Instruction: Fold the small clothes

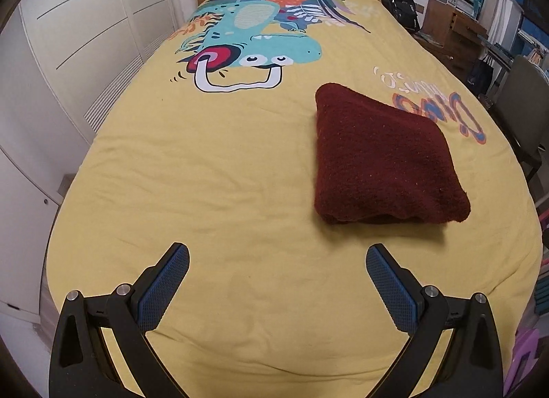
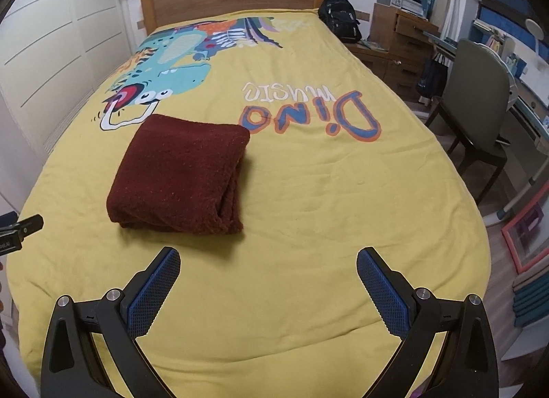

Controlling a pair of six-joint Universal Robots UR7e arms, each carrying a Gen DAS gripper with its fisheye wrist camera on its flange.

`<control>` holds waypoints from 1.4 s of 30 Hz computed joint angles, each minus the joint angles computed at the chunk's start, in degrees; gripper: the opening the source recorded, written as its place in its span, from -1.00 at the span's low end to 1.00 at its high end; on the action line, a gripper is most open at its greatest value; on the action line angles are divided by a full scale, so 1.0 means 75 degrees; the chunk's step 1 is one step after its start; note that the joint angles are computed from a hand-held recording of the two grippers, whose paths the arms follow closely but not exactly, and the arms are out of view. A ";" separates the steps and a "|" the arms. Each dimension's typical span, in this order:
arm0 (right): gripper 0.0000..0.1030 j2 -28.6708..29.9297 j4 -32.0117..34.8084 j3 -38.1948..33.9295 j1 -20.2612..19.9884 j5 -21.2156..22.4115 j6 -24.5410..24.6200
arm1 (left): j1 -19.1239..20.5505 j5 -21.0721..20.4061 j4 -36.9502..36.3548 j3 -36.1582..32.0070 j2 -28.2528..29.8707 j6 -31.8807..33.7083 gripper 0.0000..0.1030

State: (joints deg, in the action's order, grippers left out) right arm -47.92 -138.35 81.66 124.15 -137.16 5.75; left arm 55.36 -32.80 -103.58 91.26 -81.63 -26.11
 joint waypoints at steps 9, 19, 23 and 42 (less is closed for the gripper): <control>0.99 0.0028 -0.0066 -0.0023 0.0053 -0.0156 -0.0008 | -0.0001 -0.0052 -0.0016 0.0066 -0.0045 0.0073 0.98; 0.99 0.0031 -0.0069 -0.0045 0.0037 -0.0178 0.0020 | 0.0006 -0.0088 0.0093 0.0047 -0.0057 0.0010 0.98; 0.99 0.0024 -0.0053 -0.0035 0.0030 -0.0162 0.0017 | -0.0001 -0.0087 0.0093 0.0050 -0.0076 0.0026 0.98; 0.99 0.0080 0.0039 -0.0124 -0.0002 -0.0107 0.0002 | -0.0010 -0.0152 0.0119 0.0071 -0.0110 -0.0057 0.98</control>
State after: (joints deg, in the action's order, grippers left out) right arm -47.32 -138.05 80.73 124.13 -137.96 5.77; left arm 55.29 -33.94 -102.69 91.79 -82.46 -26.54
